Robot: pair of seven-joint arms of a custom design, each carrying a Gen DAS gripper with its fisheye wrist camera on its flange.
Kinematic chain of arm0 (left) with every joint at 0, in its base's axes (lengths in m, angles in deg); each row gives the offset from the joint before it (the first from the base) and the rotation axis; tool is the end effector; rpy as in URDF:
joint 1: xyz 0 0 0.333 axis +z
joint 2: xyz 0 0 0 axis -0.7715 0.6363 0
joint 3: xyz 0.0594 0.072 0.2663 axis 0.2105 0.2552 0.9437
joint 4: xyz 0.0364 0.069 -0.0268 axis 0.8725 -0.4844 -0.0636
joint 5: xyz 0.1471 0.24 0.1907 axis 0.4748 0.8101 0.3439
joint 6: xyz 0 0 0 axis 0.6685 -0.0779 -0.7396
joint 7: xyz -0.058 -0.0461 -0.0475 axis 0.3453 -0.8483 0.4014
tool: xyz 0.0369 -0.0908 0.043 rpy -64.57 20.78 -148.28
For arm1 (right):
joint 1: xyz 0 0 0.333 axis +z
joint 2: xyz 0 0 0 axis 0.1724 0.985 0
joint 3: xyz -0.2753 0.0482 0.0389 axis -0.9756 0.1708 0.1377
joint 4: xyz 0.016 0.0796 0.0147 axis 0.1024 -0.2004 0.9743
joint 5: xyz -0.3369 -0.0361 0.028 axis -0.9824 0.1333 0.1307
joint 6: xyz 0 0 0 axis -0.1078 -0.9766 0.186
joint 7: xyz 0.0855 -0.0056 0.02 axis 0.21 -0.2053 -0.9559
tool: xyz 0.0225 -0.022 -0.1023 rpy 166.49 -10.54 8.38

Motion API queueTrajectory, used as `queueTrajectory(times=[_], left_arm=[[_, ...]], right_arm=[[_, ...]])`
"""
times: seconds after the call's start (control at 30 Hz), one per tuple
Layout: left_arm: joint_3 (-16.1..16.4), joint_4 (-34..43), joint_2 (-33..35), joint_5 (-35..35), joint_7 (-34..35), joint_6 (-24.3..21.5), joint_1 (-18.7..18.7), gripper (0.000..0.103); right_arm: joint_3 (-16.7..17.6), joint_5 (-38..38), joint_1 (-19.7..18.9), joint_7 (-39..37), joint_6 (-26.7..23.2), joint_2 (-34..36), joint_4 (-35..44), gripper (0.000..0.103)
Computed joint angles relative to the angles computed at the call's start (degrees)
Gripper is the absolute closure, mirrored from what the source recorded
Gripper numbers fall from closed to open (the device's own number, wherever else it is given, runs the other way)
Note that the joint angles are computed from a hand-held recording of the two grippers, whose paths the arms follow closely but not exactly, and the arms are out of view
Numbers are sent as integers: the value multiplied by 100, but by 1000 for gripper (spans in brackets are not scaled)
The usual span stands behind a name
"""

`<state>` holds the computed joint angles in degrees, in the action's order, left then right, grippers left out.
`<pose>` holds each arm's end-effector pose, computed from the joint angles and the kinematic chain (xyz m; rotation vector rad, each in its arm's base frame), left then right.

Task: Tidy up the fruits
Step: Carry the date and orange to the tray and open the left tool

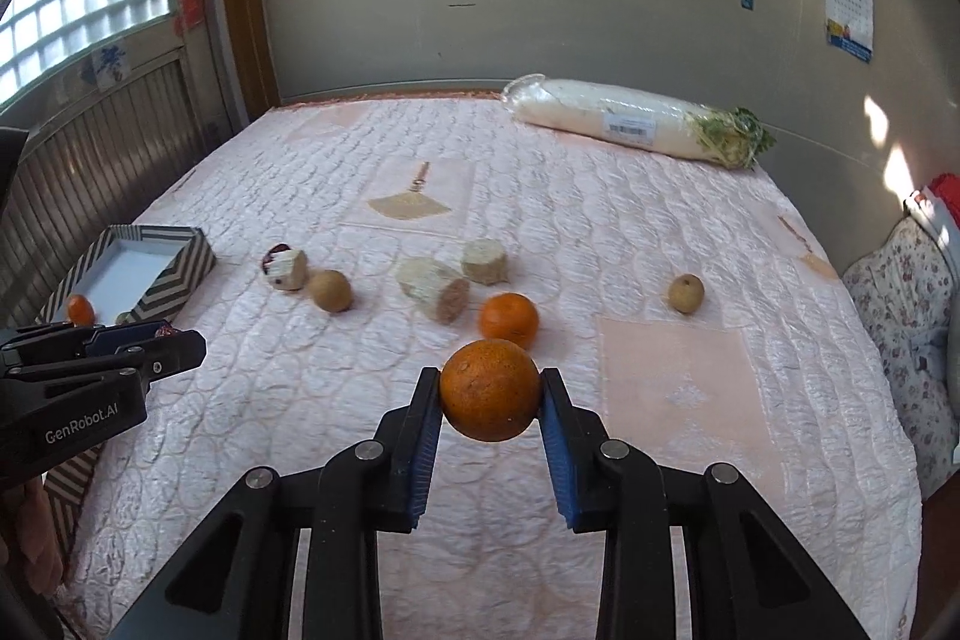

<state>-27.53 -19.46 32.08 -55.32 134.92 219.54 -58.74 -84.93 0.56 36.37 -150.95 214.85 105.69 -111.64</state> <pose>0.6877 -0.2348 0.3082 -1.1550 2.5426 -0.8296 0.5448 0.2272 0.3036 -1.2801 2.2261 -0.9188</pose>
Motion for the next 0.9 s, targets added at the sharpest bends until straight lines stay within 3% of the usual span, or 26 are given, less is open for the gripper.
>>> queueTrajectory(times=[0.27, 0.9], left_arm=[[-40, -69, -95, -150, 128, 76, 308, 75], [165, 800, 346, -278, -8, -283, 766, 75]], right_arm=[[50, 324, 240, -728, -206, 444, 871, 72], [-355, 1892, 773, -3007, -304, 2093, 3488, 72]])
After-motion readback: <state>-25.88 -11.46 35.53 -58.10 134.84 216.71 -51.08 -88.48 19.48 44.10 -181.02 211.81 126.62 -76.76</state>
